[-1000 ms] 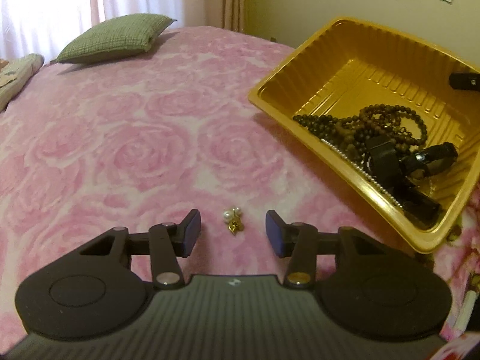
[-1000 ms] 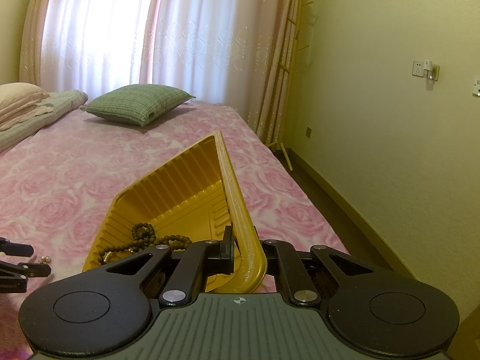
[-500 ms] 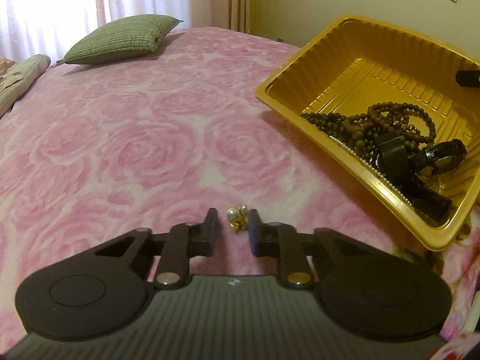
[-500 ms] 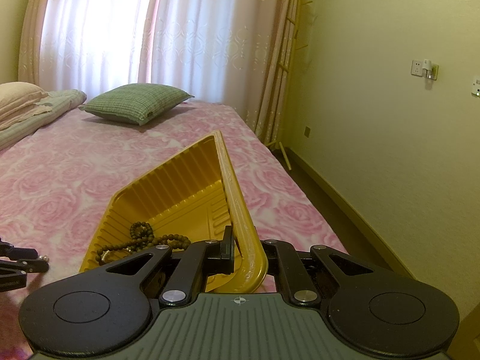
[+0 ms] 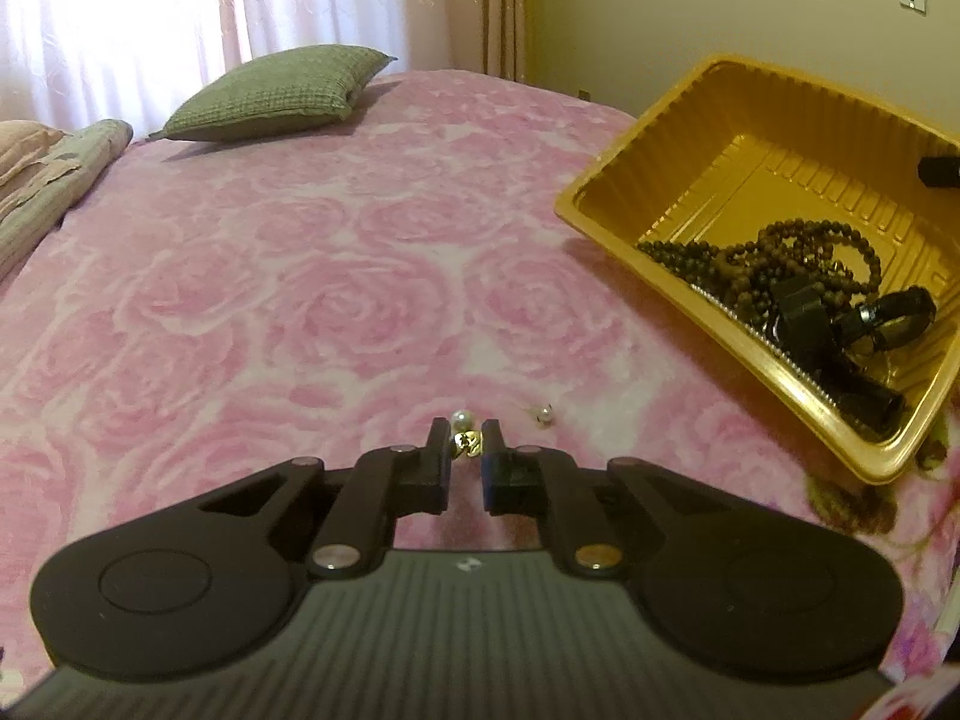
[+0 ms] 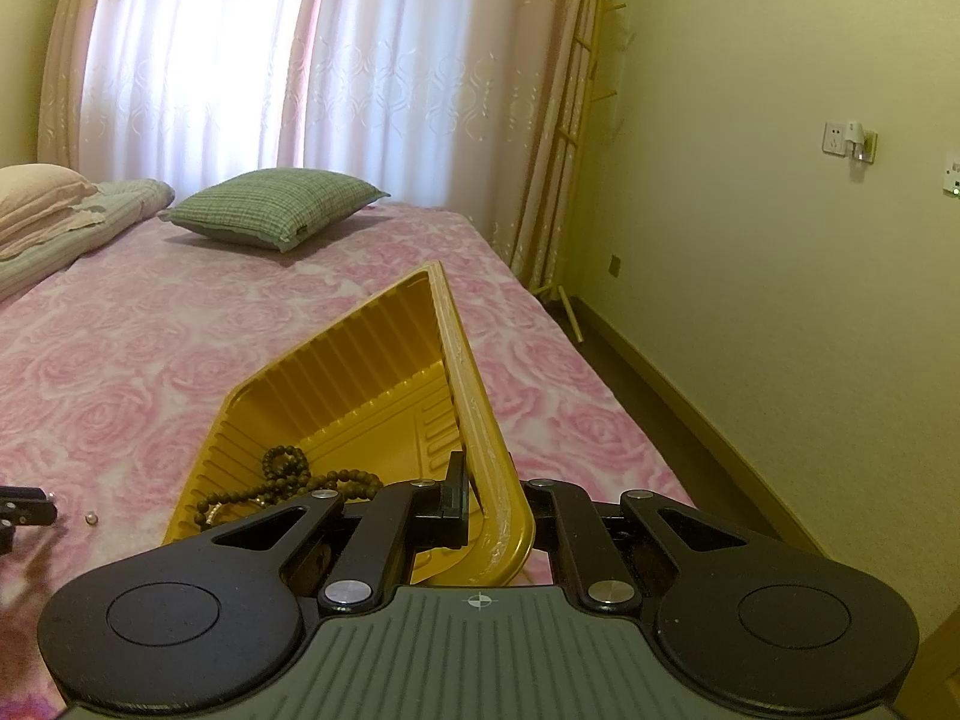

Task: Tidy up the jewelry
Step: 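Grasp the small pearl earring on the bed with the left tool, then carry the earring into the tray and open the left tool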

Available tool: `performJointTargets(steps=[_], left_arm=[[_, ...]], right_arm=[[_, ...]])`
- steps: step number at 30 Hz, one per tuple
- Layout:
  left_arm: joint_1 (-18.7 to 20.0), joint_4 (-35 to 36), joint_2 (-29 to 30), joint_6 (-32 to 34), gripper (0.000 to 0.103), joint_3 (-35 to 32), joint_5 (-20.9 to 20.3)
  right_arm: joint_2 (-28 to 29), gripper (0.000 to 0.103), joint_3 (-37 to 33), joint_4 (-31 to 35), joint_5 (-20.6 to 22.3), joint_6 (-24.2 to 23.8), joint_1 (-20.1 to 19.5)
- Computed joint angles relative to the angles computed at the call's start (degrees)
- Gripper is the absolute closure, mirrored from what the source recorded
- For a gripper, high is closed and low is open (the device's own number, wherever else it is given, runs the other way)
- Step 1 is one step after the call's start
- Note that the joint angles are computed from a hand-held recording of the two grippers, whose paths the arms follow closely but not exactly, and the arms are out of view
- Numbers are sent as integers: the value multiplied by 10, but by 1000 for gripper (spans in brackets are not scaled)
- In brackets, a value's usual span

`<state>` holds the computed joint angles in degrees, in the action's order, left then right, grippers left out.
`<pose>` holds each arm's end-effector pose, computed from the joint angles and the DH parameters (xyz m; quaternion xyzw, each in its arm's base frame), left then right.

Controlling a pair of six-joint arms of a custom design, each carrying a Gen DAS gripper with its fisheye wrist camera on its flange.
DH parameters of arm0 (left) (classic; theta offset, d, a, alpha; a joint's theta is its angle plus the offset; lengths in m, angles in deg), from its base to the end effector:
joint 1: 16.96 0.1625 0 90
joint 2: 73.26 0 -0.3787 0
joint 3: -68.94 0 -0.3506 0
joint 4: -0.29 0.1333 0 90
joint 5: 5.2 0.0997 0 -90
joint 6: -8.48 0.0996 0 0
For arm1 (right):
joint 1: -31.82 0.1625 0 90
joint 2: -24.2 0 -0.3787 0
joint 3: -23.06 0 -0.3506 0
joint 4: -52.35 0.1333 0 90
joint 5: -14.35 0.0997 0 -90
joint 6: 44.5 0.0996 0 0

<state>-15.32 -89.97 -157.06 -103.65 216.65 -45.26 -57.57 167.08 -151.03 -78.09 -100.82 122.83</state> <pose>-0.1758 -0.2147 0.1063 0.0592 0.7996 -0.4380 0.4066 0.1353 -0.3552 0.2422 0.4246 -0.7958 0.3732 0.2173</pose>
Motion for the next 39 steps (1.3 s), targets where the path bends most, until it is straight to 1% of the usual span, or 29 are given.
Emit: performJointTargets(steps=[6, 12, 20, 25, 28, 31, 34, 39], left_arm=[[-12, 34, -11, -11, 94, -15, 8], [-13, 36, -21, 2, 94, -27, 28], [0, 3, -20, 46, 94, -37, 60], [11, -27, -19, 85, 94, -42, 81], [21, -73, -16, 130, 94, -40, 93], [34, -151, -11, 202, 94, -35, 104], [50, -257, 6, 297, 94, -30, 111], [77, -435, 66, 462, 94, -40, 117]], right_arm=[[-1, 96, 0, 1, 0, -1, 0], [-1, 96, 0, 1, -2, 0, 2], [-2, 96, 0, 2, -1, 0, 2], [-2, 96, 1, 2, -3, 1, 4], [-2, 96, 1, 2, -3, 1, 4], [-1, 96, 1, 1, -3, 1, 3], [-3, 96, 1, 3, -6, 3, 6], [-5, 96, 1, 5, -5, 3, 5]])
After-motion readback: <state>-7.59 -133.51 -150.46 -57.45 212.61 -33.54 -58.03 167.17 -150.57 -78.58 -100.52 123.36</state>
